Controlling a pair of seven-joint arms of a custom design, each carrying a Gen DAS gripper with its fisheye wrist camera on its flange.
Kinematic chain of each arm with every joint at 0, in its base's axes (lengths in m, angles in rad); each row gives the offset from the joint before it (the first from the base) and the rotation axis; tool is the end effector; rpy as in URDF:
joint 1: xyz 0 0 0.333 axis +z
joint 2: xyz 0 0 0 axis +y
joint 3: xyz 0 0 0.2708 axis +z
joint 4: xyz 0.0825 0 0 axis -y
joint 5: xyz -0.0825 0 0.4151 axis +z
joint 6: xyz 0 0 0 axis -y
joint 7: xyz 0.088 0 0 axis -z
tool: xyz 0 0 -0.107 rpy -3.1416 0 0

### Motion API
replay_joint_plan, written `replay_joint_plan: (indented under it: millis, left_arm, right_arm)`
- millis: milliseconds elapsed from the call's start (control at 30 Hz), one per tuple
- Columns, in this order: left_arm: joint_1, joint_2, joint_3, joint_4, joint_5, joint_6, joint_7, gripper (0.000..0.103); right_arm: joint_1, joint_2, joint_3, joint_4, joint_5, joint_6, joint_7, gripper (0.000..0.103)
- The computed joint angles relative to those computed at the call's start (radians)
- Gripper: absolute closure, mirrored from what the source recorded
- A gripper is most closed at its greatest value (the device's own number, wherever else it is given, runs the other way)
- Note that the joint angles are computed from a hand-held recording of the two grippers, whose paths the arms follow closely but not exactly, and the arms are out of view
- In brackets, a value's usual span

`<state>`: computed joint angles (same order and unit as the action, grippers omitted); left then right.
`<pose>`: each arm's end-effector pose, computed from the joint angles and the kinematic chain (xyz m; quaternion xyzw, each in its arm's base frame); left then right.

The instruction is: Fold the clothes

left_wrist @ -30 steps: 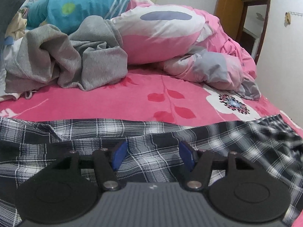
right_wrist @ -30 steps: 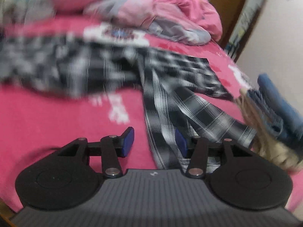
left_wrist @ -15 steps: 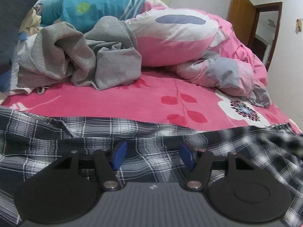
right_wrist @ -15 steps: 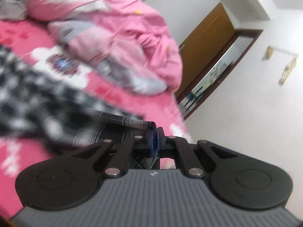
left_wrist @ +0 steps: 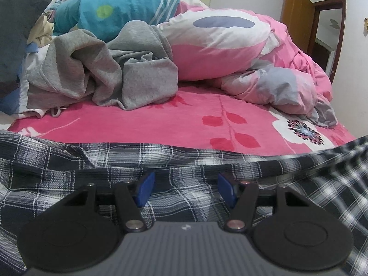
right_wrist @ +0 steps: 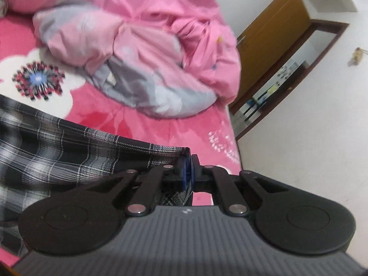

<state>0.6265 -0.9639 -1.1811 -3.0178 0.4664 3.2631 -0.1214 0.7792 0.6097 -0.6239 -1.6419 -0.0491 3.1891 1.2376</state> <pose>0.3607 -0.1213 0.2750 -0.7601 0.4291 -0.3173 0.3707 0.7060 0.2005 0.3826 -0.8023 0.3142 -0.4626 0.2089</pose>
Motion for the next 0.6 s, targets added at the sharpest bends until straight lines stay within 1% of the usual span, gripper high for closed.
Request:
replay_joint_plan:
  millis: [133, 200, 300, 333, 433, 600]
  left_arm:
    - [-0.004, 0.000, 0.003, 0.000, 0.003, -0.010, -0.004, 0.043]
    - [-0.005, 0.000, 0.004, 0.000, 0.007, -0.015, -0.008, 0.043]
    - [-0.004, -0.001, 0.005, 0.000, 0.011, -0.016, -0.015, 0.044]
    - [-0.006, -0.002, 0.006, -0.001, 0.012, -0.017, -0.019, 0.045]
    - [-0.007, -0.004, 0.008, -0.003, 0.016, -0.017, -0.027, 0.045]
    - [-0.005, -0.003, 0.009, -0.003, 0.022, -0.017, -0.031, 0.045]
  right_arm:
    - [-0.056, 0.124, 0.037, 0.153, -0.020, -0.085, 0.025, 0.101]
    - [-0.081, 0.179, 0.050, 0.220, -0.039, -0.115, 0.047, 0.101]
    - [-0.102, 0.241, 0.054, 0.291, -0.072, -0.141, 0.087, 0.101]
    - [-0.104, 0.260, 0.049, 0.311, -0.085, -0.144, 0.102, 0.101]
    - [-0.130, 0.291, 0.068, 0.365, -0.115, -0.152, 0.130, 0.101]
    - [-0.197, 0.352, 0.131, 0.494, -0.166, -0.207, 0.137, 0.101]
